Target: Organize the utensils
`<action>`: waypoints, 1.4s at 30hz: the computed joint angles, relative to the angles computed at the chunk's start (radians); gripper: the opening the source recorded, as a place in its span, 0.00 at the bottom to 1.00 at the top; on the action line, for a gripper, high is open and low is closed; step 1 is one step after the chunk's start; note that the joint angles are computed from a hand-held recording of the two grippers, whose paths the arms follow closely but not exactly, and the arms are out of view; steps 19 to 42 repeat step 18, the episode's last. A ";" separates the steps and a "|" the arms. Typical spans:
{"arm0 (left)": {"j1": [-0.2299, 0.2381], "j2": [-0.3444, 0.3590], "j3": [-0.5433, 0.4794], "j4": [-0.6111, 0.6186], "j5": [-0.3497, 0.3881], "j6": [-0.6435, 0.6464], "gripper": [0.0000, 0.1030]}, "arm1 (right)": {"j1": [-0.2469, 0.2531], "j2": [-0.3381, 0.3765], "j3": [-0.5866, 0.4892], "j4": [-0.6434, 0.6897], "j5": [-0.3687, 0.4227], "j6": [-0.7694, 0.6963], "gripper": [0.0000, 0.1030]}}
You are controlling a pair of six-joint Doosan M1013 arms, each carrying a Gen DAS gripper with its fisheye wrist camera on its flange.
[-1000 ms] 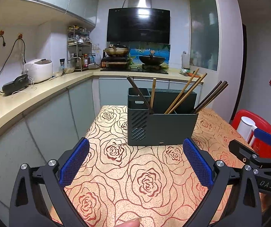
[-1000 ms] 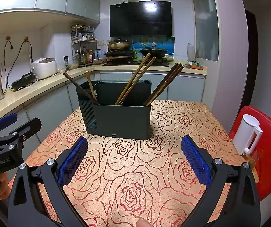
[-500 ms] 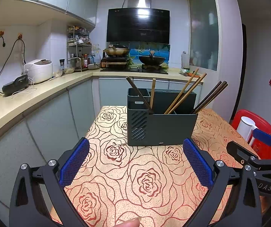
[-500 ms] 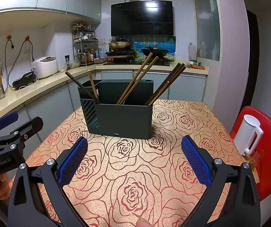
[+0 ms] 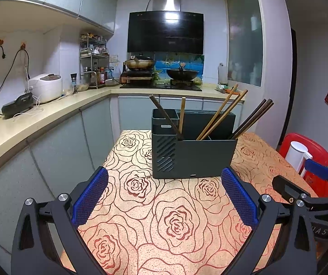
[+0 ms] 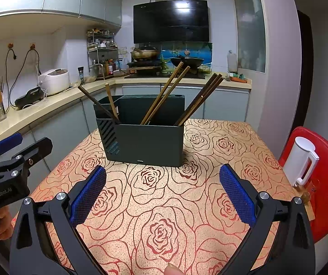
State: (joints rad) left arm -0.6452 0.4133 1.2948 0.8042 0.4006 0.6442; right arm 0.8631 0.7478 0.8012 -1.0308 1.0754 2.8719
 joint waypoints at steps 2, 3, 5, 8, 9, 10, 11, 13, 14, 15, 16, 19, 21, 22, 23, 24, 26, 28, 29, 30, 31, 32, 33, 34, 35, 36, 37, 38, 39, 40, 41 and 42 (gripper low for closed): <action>0.000 0.001 -0.004 -0.001 0.005 -0.001 0.93 | 0.000 -0.001 0.002 0.003 -0.001 0.004 0.93; 0.000 0.001 -0.003 0.003 0.001 -0.005 0.93 | 0.000 -0.001 0.003 0.004 -0.001 0.006 0.93; 0.000 -0.003 0.005 0.032 -0.014 -0.030 0.93 | -0.001 -0.003 0.008 0.004 -0.003 0.012 0.93; -0.006 -0.004 0.008 0.090 -0.008 -0.080 0.93 | 0.000 -0.005 0.012 0.002 -0.004 0.021 0.93; -0.007 -0.006 0.013 0.123 -0.011 -0.111 0.93 | 0.000 -0.005 0.012 0.001 -0.004 0.024 0.93; -0.010 -0.008 0.017 0.159 -0.011 -0.139 0.93 | -0.001 -0.006 0.013 0.002 -0.006 0.021 0.93; -0.011 -0.009 0.018 0.169 -0.013 -0.143 0.93 | 0.000 -0.006 0.015 0.001 -0.008 0.022 0.93; -0.011 -0.010 0.017 0.147 -0.014 -0.115 0.93 | -0.001 -0.008 0.017 0.001 -0.012 0.022 0.93; -0.012 -0.009 0.015 0.142 -0.010 -0.110 0.93 | -0.001 -0.008 0.016 0.003 -0.013 0.021 0.93; -0.014 -0.010 0.016 0.153 -0.008 -0.120 0.93 | -0.001 -0.008 0.015 0.003 -0.013 0.021 0.93; -0.014 -0.010 0.016 0.159 -0.008 -0.121 0.93 | -0.001 -0.007 0.013 0.002 -0.012 0.021 0.93; -0.015 -0.011 0.016 0.160 -0.006 -0.119 0.93 | 0.000 -0.007 0.012 -0.001 -0.012 0.024 0.93; -0.015 -0.011 0.016 0.160 -0.006 -0.119 0.93 | 0.000 -0.007 0.012 -0.001 -0.012 0.024 0.93; -0.015 -0.011 0.016 0.160 -0.006 -0.119 0.93 | 0.000 -0.007 0.012 -0.001 -0.012 0.024 0.93; -0.015 -0.011 0.016 0.160 -0.006 -0.119 0.93 | 0.000 -0.007 0.012 -0.001 -0.012 0.024 0.93; -0.015 -0.011 0.016 0.160 -0.006 -0.119 0.93 | 0.000 -0.007 0.012 -0.001 -0.012 0.024 0.93; -0.015 -0.011 0.016 0.160 -0.006 -0.119 0.93 | 0.000 -0.007 0.012 -0.001 -0.012 0.024 0.93; -0.015 -0.011 0.016 0.160 -0.006 -0.119 0.93 | 0.000 -0.007 0.012 -0.001 -0.012 0.024 0.93; -0.015 -0.011 0.016 0.160 -0.006 -0.119 0.93 | 0.000 -0.007 0.012 -0.001 -0.012 0.024 0.93; -0.015 -0.011 0.016 0.160 -0.006 -0.119 0.93 | 0.000 -0.007 0.012 -0.001 -0.012 0.024 0.93; -0.015 -0.011 0.016 0.160 -0.006 -0.119 0.93 | 0.000 -0.007 0.012 -0.001 -0.012 0.024 0.93; -0.015 -0.011 0.016 0.160 -0.006 -0.119 0.93 | 0.000 -0.007 0.012 -0.001 -0.012 0.024 0.93; -0.015 -0.011 0.016 0.160 -0.006 -0.119 0.93 | 0.000 -0.007 0.012 -0.001 -0.012 0.024 0.93; -0.015 -0.011 0.016 0.160 -0.006 -0.119 0.93 | 0.000 -0.007 0.012 -0.001 -0.012 0.024 0.93; -0.015 -0.011 0.016 0.160 -0.006 -0.119 0.93 | 0.000 -0.007 0.012 -0.001 -0.012 0.024 0.93; -0.015 -0.011 0.016 0.160 -0.006 -0.119 0.93 | 0.000 -0.007 0.012 -0.001 -0.012 0.024 0.93; -0.015 -0.011 0.016 0.160 -0.006 -0.119 0.93 | 0.000 -0.007 0.012 -0.001 -0.012 0.024 0.93; -0.015 -0.011 0.016 0.160 -0.006 -0.119 0.93 | 0.000 -0.007 0.012 -0.001 -0.012 0.024 0.93; -0.015 -0.011 0.016 0.160 -0.006 -0.119 0.93 | 0.000 -0.007 0.012 -0.001 -0.012 0.024 0.93; -0.015 -0.011 0.016 0.160 -0.006 -0.119 0.93 | 0.000 -0.007 0.012 -0.001 -0.012 0.024 0.93; -0.015 -0.011 0.016 0.160 -0.006 -0.119 0.93 | 0.000 -0.007 0.012 -0.001 -0.012 0.024 0.93; -0.015 -0.011 0.016 0.160 -0.006 -0.119 0.93 | 0.000 -0.007 0.012 -0.001 -0.012 0.024 0.93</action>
